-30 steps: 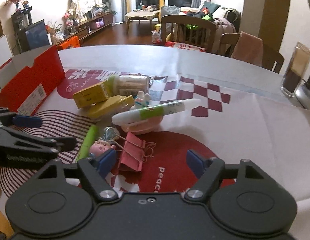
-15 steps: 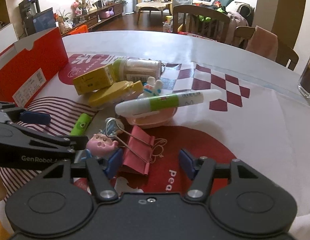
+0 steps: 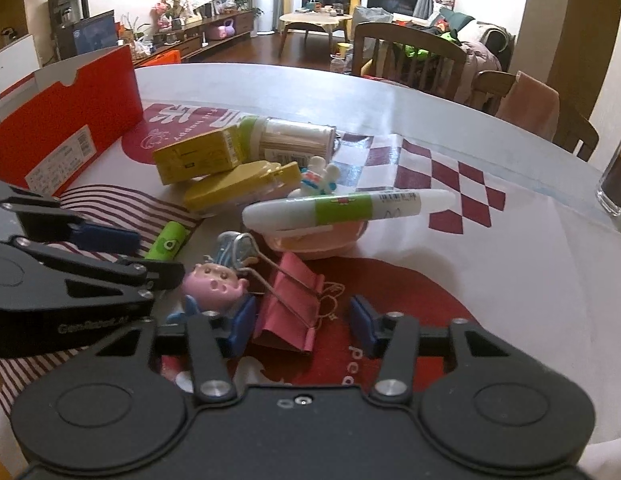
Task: Organize rigid objects
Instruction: 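Grasp the green highlighter with the left tool while the right tool grasps the pink binder clip, then carry the highlighter and binder clip with both tools over the box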
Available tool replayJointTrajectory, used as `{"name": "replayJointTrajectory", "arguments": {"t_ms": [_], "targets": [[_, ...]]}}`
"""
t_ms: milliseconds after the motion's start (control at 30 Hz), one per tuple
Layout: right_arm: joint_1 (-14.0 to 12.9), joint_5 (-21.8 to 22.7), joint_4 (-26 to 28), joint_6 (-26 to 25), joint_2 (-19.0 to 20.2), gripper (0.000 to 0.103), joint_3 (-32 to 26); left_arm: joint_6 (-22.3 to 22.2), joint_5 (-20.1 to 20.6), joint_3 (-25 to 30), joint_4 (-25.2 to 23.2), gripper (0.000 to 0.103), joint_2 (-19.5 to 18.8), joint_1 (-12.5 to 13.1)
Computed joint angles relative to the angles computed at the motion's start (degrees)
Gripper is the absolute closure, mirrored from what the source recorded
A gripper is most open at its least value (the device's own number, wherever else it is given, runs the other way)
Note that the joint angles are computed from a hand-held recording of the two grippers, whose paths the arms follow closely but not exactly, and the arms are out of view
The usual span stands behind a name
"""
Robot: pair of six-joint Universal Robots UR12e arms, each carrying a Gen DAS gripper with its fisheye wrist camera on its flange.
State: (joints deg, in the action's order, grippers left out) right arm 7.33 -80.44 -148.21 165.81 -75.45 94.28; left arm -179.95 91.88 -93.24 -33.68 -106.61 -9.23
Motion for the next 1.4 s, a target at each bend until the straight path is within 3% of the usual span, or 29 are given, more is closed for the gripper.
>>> {"name": "replayJointTrajectory", "arguments": {"t_ms": [33, 133, 333, 1100, 1400], "targets": [[-0.16, 1.0, 0.51, -0.11, -0.06, 0.071, -0.06, 0.21, -0.08, 0.06, -0.08, 0.071, -0.01, -0.05], [-0.29, 1.96, 0.89, 1.29, -0.12, 0.071, -0.05, 1.28, -0.77, 0.01, -0.15, 0.08, 0.07, -0.01], [-0.26, 1.25, 0.47, 3.75, -0.57, 0.073, 0.16, 0.51, -2.24, 0.19, -1.59, 0.086, 0.4, 0.56], [-0.05, -1.73, -4.04, 10.93, -4.93, 0.075, 1.44, -4.85, -10.78, -2.22, -1.1, 0.086, 5.77, 5.24], [2.29, -0.37, -3.11, 11.83, -5.47, 0.075, -1.3, -4.76, -13.42, -2.21, -1.81, 0.086, 8.35, 8.41]]}}
